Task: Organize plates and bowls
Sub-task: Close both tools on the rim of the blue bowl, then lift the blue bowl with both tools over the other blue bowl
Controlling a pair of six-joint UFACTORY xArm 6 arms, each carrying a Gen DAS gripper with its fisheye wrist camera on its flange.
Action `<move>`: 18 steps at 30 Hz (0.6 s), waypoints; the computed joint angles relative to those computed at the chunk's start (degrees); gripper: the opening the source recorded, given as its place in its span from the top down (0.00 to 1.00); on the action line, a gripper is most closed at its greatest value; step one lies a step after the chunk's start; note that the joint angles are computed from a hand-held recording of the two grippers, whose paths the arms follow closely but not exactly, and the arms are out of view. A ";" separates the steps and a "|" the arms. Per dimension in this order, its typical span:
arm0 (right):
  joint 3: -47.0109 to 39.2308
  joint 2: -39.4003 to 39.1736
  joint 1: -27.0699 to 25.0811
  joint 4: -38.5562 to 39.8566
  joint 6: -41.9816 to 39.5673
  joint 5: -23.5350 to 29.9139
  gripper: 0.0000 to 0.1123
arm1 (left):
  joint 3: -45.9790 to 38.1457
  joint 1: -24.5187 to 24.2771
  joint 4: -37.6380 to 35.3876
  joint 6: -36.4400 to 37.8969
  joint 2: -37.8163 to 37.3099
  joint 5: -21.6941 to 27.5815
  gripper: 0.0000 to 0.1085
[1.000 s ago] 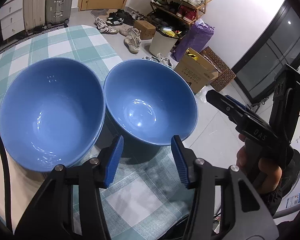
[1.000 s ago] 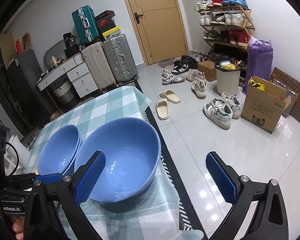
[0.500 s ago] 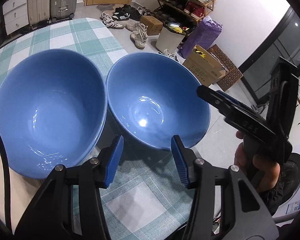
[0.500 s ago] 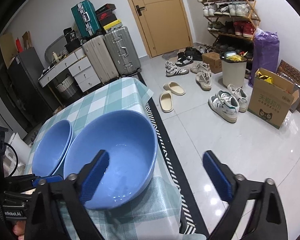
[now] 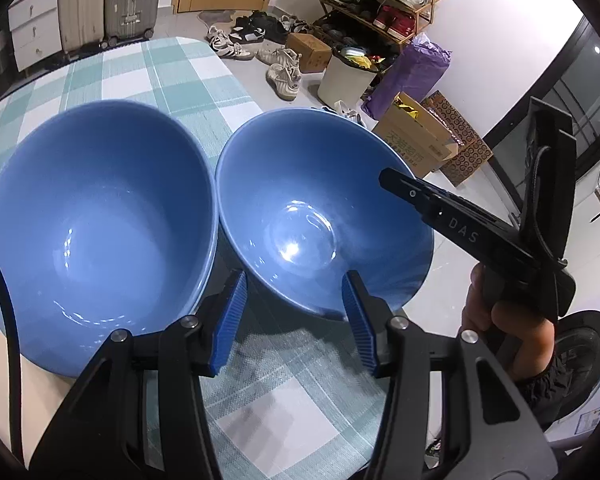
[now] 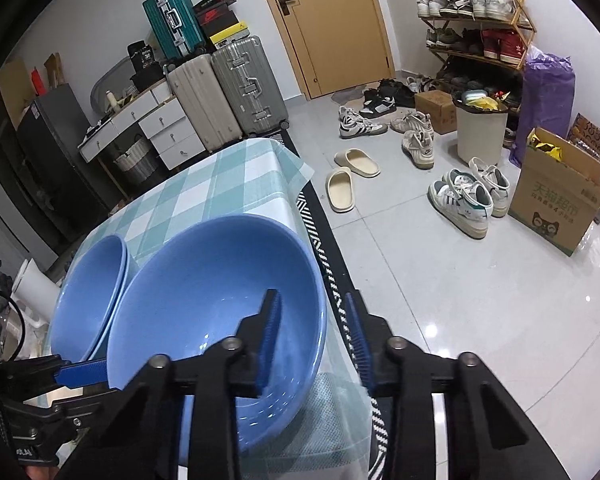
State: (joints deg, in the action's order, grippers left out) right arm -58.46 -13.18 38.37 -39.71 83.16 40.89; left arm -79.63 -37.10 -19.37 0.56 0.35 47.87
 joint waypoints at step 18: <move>-0.27 0.58 0.55 -1.67 0.19 0.74 0.87 | 0.92 -1.19 6.21 -0.99 0.14 -2.93 0.72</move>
State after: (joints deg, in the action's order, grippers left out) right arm -58.73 -12.60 38.92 -41.39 83.35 41.63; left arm -78.71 -38.29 -13.15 -0.43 0.49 44.94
